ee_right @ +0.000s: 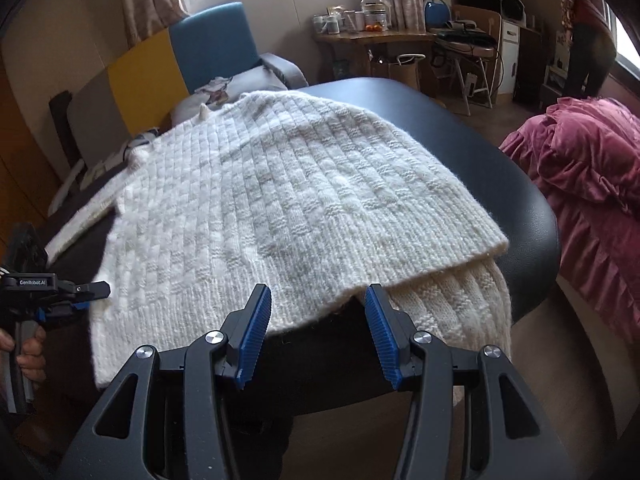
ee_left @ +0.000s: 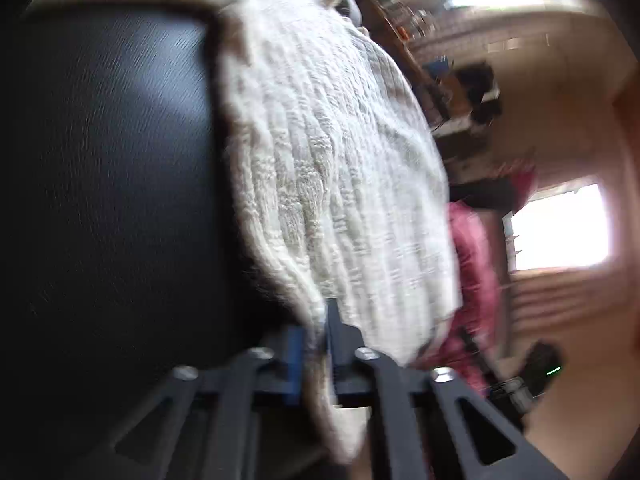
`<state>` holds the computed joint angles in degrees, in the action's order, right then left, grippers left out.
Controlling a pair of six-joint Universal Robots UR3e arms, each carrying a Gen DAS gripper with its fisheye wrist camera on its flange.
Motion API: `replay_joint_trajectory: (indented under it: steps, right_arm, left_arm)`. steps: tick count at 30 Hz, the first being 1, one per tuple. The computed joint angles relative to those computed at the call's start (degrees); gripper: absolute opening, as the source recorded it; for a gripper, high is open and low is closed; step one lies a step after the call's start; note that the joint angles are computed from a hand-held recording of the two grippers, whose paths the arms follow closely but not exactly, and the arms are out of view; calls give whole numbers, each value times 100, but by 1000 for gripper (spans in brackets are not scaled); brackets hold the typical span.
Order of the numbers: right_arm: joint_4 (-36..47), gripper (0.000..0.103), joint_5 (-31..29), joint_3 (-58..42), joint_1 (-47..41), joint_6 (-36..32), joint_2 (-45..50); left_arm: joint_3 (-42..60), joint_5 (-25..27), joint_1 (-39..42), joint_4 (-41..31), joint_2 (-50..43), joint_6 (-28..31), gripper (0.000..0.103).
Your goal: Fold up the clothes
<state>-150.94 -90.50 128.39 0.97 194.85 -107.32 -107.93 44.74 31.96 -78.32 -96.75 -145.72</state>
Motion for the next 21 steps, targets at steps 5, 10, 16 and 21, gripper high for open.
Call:
replay_joint_trajectory:
  steps: [5,10,16,21]
  right_arm:
    - [105,52,-45,402,-491,280,-728]
    - [1135,52,491,630,-1572,-273,-1857]
    - [1378,52,883,866,-1926,-892,-1718]
    - [850,52,340,777,-1205,-981,-802]
  left_arm:
    - [436,-722,361,-1080,575,607,5]
    - [1381,-1092,807,-1758,719,1040,5]
    - [1366,-514,899,-1272,349,660,4]
    - [1124,-357,923,-1291,327,622,5]
